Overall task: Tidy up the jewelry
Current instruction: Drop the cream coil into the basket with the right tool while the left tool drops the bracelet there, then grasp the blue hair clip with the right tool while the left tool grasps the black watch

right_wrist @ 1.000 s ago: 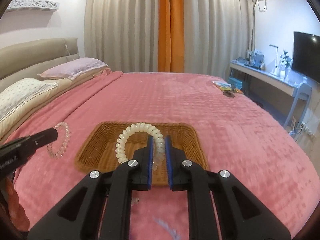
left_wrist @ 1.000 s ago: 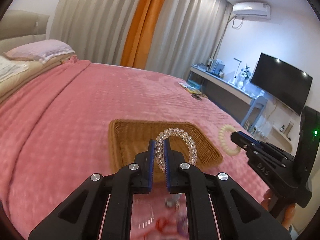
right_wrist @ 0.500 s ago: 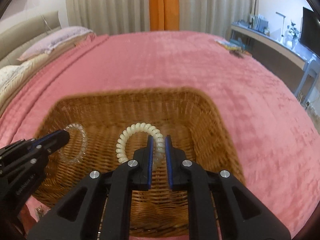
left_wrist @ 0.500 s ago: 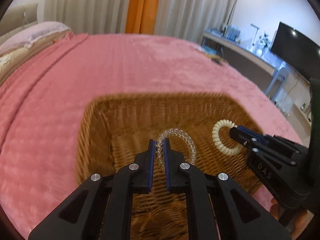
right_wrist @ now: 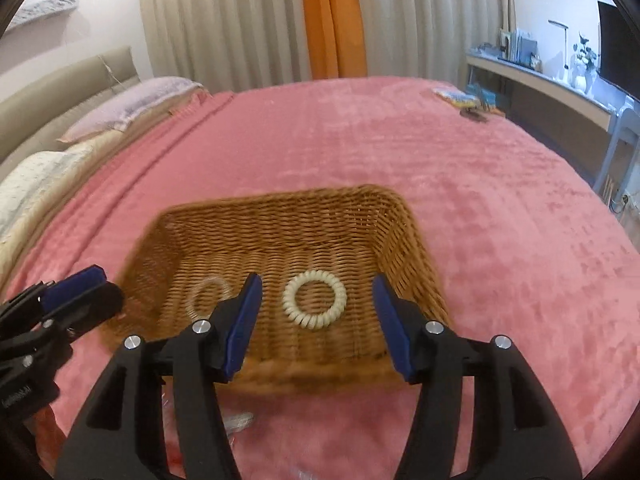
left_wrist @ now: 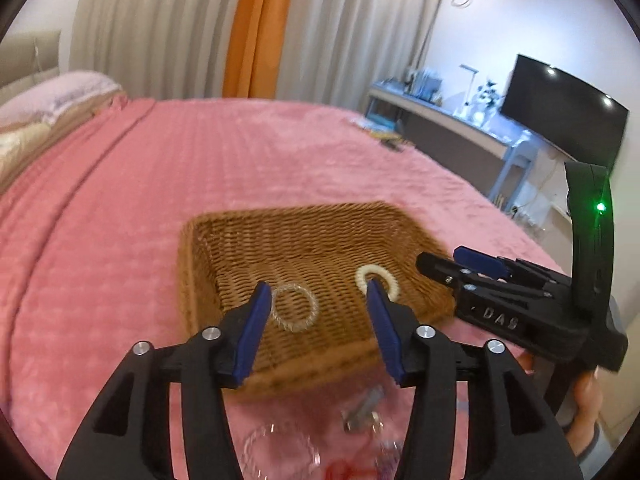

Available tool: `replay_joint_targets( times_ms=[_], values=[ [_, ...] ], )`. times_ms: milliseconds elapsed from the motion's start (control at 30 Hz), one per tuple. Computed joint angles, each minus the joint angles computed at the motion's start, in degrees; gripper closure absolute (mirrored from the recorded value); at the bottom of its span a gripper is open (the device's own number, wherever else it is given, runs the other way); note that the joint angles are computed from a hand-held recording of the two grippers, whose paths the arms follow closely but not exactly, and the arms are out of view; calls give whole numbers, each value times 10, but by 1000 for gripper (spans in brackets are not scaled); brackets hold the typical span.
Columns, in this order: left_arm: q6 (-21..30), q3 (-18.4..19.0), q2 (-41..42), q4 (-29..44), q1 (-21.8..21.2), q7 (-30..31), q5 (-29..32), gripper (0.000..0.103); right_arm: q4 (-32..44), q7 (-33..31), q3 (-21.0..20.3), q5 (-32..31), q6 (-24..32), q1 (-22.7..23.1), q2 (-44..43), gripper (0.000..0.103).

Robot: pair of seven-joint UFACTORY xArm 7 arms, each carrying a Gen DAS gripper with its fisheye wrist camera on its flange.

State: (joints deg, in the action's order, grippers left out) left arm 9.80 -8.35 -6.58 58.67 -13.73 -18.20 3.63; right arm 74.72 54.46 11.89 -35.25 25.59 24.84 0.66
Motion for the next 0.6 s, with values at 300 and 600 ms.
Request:
replay_joint_targets(
  times_ms=[300, 600],
  values=[
    [-4, -48, -216, -175, 27, -64, 19, 53, -202, 70, 63, -66, -37, -61, -208, 49],
    [4, -75, -303, -298, 17, -127, 7, 53, -337, 45, 77, 40, -117, -77, -264, 49]
  ],
)
